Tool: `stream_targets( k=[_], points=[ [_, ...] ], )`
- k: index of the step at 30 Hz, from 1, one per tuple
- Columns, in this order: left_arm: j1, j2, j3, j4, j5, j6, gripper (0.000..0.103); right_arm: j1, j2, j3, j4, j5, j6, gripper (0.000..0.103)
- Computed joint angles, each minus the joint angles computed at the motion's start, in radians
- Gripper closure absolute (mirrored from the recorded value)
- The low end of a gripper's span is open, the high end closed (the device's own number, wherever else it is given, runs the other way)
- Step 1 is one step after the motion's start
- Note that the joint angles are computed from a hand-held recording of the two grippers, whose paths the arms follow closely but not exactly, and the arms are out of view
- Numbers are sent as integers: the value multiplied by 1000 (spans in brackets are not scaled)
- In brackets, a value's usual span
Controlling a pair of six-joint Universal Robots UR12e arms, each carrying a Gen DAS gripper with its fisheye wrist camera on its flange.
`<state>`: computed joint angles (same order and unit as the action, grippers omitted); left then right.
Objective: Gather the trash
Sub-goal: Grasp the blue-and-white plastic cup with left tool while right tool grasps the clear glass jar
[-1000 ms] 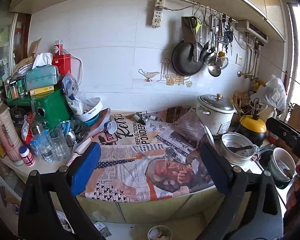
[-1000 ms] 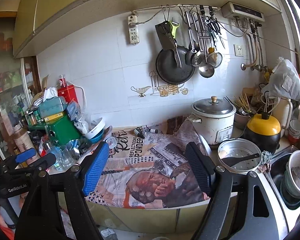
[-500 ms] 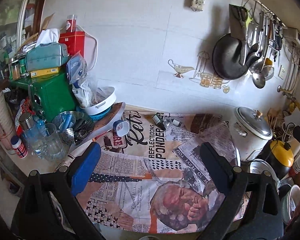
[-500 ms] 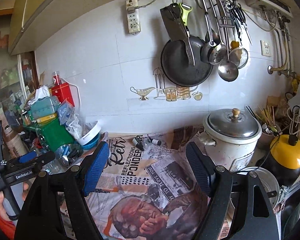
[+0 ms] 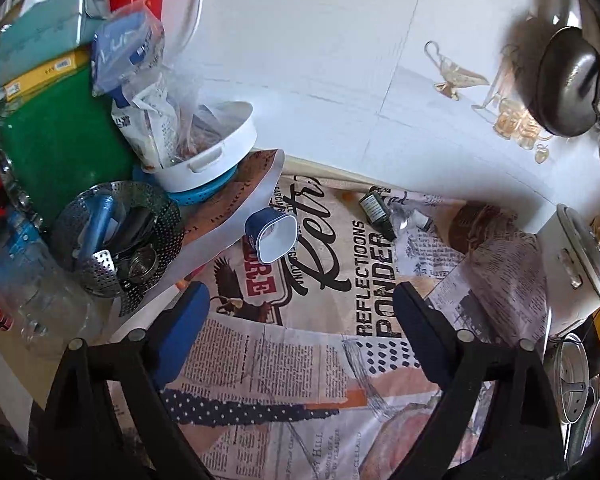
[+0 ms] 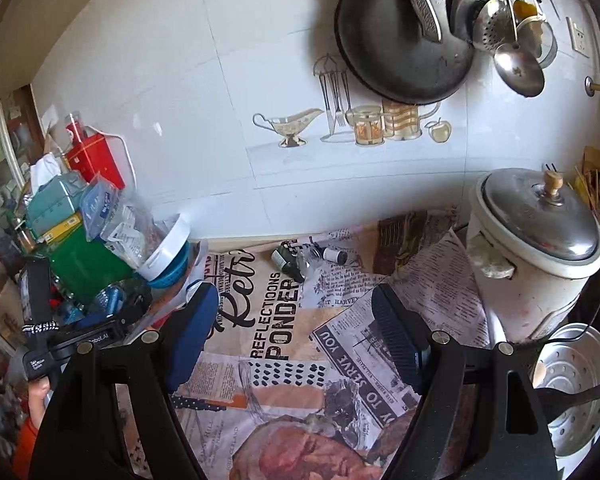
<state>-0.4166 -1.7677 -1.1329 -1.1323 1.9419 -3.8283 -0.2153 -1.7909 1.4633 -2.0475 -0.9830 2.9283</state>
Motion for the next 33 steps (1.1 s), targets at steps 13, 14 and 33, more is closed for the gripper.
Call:
stream_targets(
  k=[13,14,33],
  points=[
    [128,-107,15,-37,-140,117,63,177,229,-94,20,-189,125,27],
    [131,-113,15,-35,-141,122,69,184,245,-101,17,-204,139,27],
    [135,-117,-32,90,-122,171,99,269,469,-234,65,-339,197,40]
  ],
)
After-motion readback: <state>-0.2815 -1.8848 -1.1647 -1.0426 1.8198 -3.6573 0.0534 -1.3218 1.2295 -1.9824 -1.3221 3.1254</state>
